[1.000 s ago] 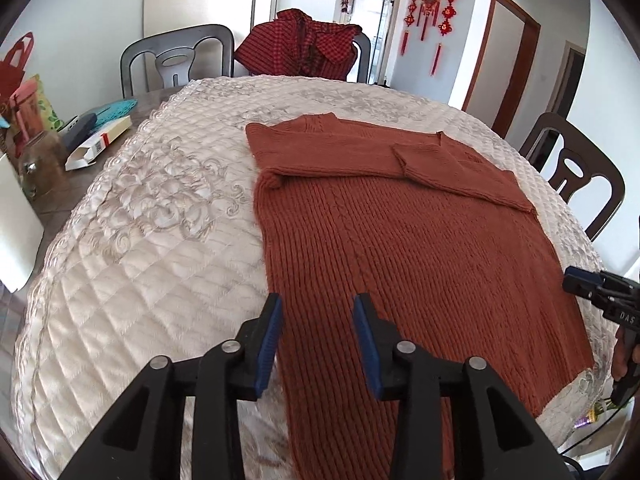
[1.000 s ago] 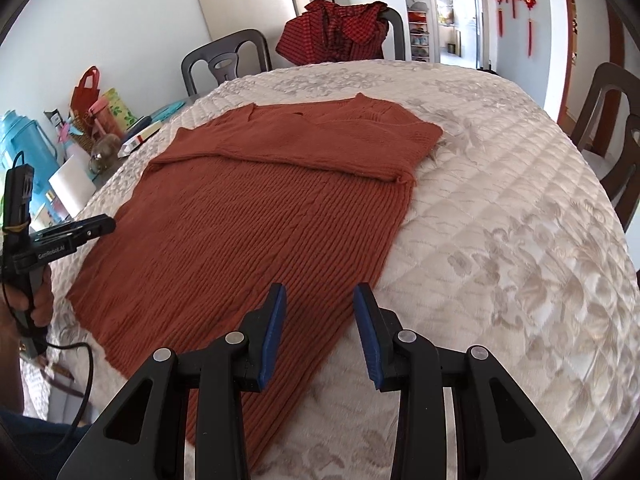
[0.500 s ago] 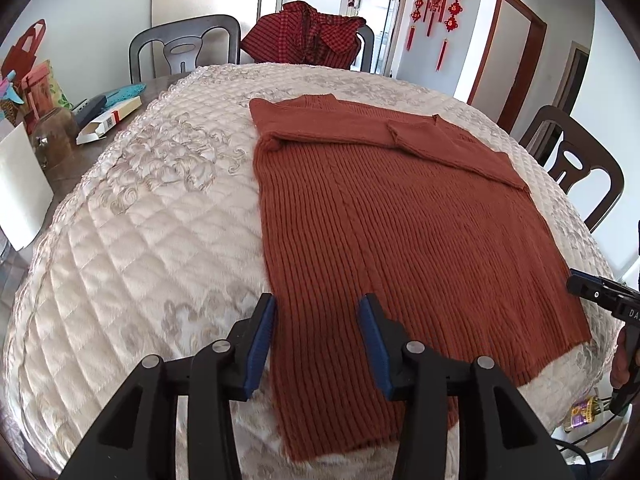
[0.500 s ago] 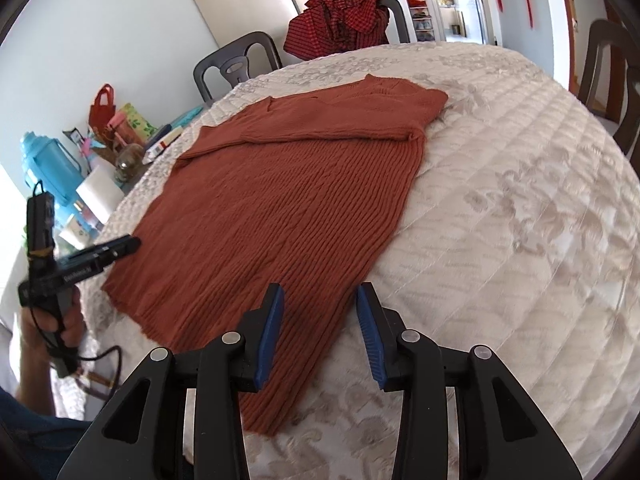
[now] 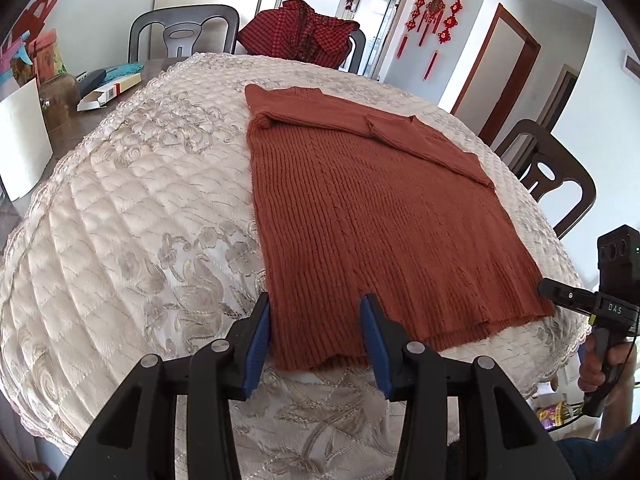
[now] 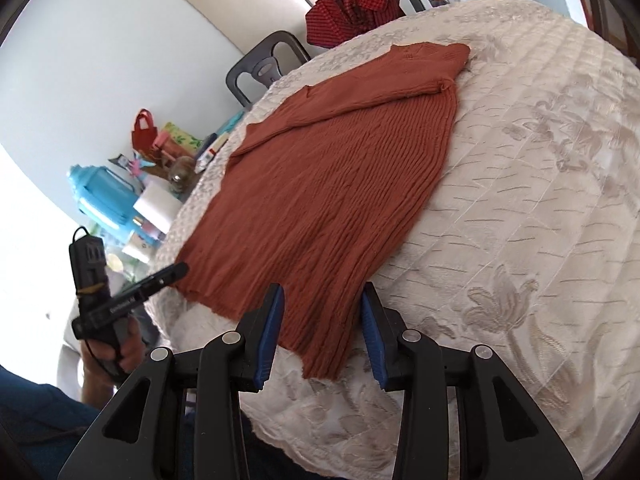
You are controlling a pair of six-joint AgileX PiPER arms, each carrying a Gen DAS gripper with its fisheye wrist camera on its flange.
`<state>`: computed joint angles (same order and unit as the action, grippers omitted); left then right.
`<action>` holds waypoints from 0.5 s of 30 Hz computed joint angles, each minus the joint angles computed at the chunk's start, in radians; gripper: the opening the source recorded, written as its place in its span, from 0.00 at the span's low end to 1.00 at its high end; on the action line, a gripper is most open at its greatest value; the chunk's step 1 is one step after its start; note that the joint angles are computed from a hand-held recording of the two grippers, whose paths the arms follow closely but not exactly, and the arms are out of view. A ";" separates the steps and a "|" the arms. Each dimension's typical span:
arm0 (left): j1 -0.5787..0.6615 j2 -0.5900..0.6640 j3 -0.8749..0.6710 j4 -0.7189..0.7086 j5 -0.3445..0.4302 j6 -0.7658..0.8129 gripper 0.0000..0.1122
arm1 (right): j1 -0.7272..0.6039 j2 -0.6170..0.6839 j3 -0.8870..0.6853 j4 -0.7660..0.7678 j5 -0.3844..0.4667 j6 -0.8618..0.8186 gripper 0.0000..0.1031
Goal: Fold small clothes
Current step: 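Grasp the sweater hem with the right tool while the left tool grasps it too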
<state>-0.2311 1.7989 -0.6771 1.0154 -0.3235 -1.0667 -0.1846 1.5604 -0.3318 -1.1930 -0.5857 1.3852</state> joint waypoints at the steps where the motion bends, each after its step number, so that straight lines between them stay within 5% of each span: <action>1: 0.003 0.004 -0.002 0.005 -0.008 -0.011 0.41 | -0.004 0.002 0.001 -0.001 -0.007 -0.003 0.38; 7: 0.036 0.022 -0.020 0.078 -0.054 -0.114 0.36 | -0.028 0.058 -0.024 0.017 -0.074 -0.004 0.36; 15: 0.007 0.021 -0.032 -0.003 0.017 -0.049 0.13 | -0.013 0.064 -0.015 0.039 -0.064 -0.037 0.10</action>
<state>-0.2238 1.8202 -0.7090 1.0126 -0.3063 -1.1153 -0.1978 1.6240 -0.3472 -1.1535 -0.6492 1.3479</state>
